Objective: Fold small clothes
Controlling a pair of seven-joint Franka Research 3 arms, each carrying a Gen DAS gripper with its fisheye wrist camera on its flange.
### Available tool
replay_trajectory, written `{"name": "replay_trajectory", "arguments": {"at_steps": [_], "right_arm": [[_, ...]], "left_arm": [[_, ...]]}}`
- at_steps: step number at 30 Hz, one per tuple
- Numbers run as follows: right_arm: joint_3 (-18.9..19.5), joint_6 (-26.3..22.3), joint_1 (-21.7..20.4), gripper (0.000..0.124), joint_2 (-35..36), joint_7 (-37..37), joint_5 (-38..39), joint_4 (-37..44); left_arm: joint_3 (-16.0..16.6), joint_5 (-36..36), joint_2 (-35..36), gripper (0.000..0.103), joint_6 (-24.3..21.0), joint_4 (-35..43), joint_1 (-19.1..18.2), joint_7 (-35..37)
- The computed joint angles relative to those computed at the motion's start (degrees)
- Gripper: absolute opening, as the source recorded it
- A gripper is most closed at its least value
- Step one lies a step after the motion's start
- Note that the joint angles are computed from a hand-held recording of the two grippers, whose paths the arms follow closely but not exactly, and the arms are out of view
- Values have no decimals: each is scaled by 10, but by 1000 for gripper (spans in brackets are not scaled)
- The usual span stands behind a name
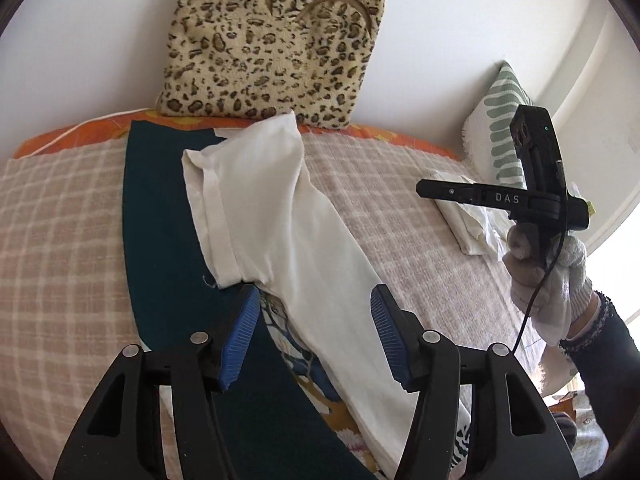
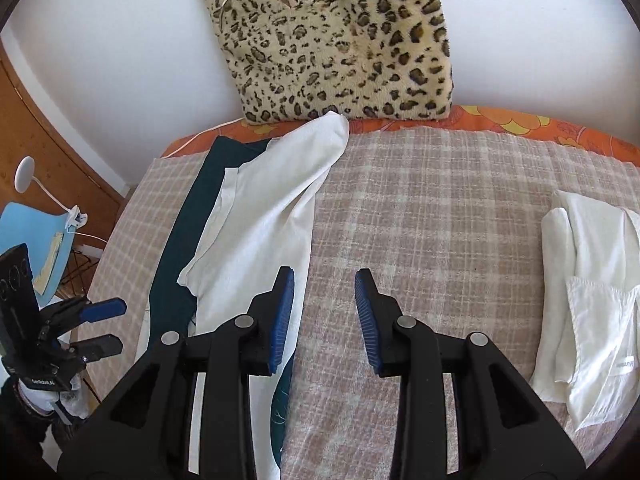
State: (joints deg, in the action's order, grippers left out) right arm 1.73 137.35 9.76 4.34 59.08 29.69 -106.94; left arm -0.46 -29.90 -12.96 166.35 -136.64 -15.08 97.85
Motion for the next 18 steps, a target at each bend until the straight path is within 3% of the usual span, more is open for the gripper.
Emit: {"name": "replay_trajectory", "arguments": {"at_steps": [3,7,13,18], "right_arm": [[5,-15,2,34,50,10,7,45],[15,-17,10,40,106,23,-3,82],[27,-14,16,40,165,32,-16,128],[33,-7,17,40,190,28,-20,153]], "left_arm": [[-9,88,77,58,4,76,61,-38],[-7,15,181,60,-41,185,104,-5],[-30,45,285,60,-66,280,147,-80],[-72,68,302,60,-35,285,180,-66]]}}
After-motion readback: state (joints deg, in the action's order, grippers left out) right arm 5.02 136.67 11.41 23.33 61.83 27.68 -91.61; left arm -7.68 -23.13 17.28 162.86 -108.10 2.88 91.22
